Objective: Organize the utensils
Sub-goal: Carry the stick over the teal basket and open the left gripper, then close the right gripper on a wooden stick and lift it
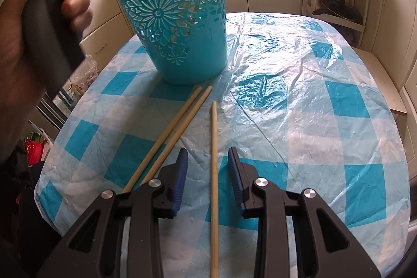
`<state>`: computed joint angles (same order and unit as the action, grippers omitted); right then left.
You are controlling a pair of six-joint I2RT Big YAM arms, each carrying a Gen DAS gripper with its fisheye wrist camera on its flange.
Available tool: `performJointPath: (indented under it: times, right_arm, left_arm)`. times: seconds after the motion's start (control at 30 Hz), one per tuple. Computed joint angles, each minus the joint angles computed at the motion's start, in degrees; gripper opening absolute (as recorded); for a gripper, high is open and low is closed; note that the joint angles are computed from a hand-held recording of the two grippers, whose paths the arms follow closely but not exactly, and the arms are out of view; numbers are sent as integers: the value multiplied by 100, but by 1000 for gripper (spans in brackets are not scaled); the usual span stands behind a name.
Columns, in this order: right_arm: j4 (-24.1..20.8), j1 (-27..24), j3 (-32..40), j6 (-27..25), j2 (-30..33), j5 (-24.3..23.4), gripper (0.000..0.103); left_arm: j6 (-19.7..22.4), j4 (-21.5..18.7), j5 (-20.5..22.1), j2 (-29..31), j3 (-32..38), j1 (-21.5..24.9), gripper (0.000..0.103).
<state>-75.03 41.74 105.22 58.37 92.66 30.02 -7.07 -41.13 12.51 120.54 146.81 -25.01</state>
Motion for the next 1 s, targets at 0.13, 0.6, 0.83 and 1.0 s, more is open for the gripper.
performJointPath:
  times: [0.13, 0.6, 0.83, 1.0]
  right_arm:
    - [-10, 0, 11, -21, 5, 5, 32]
    - [-755, 91, 464, -53, 329, 377, 21]
    - [-344, 0, 24, 377, -52, -42, 5]
    - [1282, 2, -872, 662, -844, -543, 5]
  left_arm:
    - [335, -58, 121, -405, -719, 56, 27]
    - [-325, 1014, 121, -2128, -3660, 769, 76]
    - [74, -16, 265, -1798, -3694, 747, 76]
    - [43, -376, 412, -1655, -3644, 753, 79]
